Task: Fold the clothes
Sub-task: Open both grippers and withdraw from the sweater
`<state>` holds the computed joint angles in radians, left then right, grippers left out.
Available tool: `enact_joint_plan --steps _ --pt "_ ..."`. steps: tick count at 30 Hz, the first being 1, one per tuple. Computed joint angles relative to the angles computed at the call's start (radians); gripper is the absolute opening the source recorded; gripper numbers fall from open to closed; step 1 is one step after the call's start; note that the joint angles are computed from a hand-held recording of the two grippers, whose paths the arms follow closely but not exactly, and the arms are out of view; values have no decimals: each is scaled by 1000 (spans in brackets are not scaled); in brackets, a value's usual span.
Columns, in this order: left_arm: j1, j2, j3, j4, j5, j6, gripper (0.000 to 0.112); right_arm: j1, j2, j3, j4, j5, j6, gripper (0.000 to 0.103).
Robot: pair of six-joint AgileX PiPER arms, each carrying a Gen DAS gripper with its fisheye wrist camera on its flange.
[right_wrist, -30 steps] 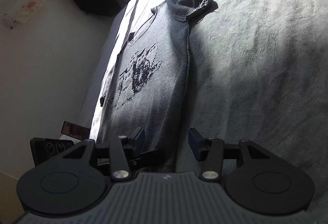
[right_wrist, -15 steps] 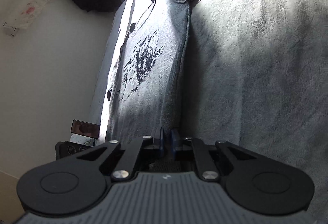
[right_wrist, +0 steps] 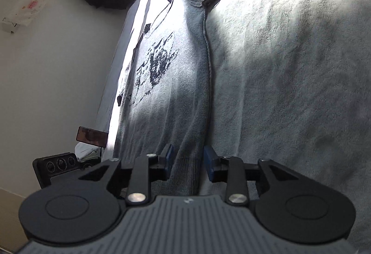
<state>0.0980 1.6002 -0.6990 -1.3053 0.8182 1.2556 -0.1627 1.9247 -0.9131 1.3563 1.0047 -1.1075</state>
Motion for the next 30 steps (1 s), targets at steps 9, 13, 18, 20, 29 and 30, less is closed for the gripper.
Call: enact_joint_plan --steps 9,13,18,20,29,30 --pt "158 -3 -47 142 -45 -136 56 161 -49 -8 -191 -108 4 7" --pt "226 2 -83 193 -43 -192 56 192 -105 -45 -354 -109 80 7" --pt "309 10 -132 230 -53 -213 56 222 -103 -107 -499 -98 257 9" --pt "334 22 -158 253 -65 -244 56 237 -100 -130 -525 -77 301 17" --pt "401 145 -308 325 -225 -384 67 337 -125 -234 -702 -90 528 46" --pt "400 164 -325 334 -248 -400 67 345 -123 -251 -717 -90 558 46"
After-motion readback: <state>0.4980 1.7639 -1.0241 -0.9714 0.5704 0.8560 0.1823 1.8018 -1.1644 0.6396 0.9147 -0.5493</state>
